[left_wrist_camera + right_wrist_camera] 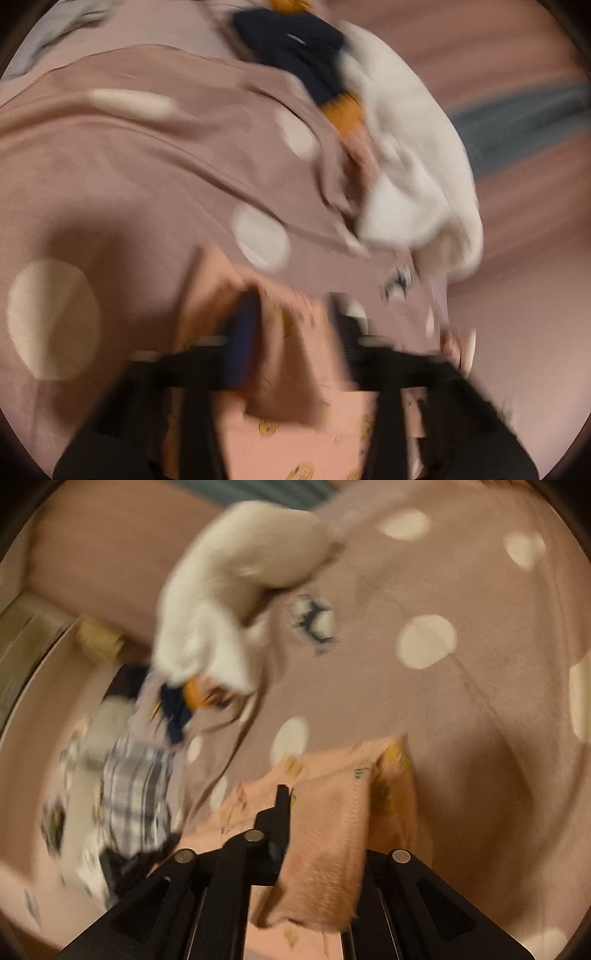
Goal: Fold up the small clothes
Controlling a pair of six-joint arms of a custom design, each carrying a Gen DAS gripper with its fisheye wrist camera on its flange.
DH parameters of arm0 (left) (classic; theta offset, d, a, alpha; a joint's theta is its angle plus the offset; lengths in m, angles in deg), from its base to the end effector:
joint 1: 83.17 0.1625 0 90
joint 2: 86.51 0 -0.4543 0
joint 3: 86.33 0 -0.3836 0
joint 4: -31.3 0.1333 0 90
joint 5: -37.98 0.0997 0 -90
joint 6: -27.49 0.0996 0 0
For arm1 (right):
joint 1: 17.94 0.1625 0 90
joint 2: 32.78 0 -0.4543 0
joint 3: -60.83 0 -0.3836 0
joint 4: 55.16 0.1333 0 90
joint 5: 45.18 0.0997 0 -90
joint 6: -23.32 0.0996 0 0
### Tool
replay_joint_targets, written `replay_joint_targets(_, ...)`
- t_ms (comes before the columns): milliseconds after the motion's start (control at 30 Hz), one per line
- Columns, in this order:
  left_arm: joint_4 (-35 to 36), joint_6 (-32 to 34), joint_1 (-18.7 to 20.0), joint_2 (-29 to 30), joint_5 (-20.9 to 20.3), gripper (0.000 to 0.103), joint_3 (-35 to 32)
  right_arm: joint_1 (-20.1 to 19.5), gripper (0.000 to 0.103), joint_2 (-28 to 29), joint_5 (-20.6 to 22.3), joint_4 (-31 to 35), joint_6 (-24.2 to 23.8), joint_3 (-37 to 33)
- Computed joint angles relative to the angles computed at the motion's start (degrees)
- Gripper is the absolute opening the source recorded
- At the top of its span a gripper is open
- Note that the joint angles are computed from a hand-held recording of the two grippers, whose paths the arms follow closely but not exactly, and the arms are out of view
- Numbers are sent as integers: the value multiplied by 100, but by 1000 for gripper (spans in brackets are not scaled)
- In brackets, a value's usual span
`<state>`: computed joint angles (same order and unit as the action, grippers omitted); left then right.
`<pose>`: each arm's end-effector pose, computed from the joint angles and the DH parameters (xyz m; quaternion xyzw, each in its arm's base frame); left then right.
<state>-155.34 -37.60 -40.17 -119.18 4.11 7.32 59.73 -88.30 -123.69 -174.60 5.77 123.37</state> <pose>-0.3514 -0.6230 0.0853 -0.2743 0.8069 -0.5224 0.0260 -0.0142 -0.7823 0.4379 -0.0639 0.9741 -0.2122 0.0450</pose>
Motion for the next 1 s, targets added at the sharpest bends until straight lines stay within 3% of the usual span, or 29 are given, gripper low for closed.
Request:
replay_joint_targets(33, 37, -188, -47, -49, 296, 83, 55, 23, 17, 35, -156, -145, 156, -31)
replay_joint_targets(67, 283, -364, -111, -141, 649, 84, 118, 48, 26, 17, -286, -312, 118, 2)
replay_joint_targets(133, 719, -400, -250, -333, 1160, 84, 319, 71, 77, -100, -415, -616, -82, 160)
replay_joint_targets(167, 672, -292, -287, -375, 1203, 88, 405, 23, 84, -224, -271, -750, -89, 312)
replay_joint_targets(267, 1077, -460, -333, -606, 715, 91, 675, -86, 86, -436, 114, -405, -288, 401)
replay_joint_targets(500, 1010, 483, -238, -299, -1517, 94, 277, 1, 86, -752, -284, 725, -868, 758)
replay_joint_targets(567, 1410, 526, -198, -122, -1714, 94, -23, 76, 86, -736, -564, 752, -969, 906)
replay_joint_targets(767, 1564, 1003, 70, 460, -1243, 93, -926, 254, 86, -195, -742, 898, -763, 508)
replay_joint_targets(833, 713, 1625, 129, 741, -771, 90, -1223, 303, 86, 69, -551, 937, -551, 156)
replay_joint_targets(933, -1087, 3385, -142, 1325, 623, 92, -1928, 339, 86, 147, 44, 2, -155, 178)
replay_joint_targets(1000, -1880, 4585, -333, 1491, 931, 98, -2189, 341, 86, -11, 577, -624, -510, 433)
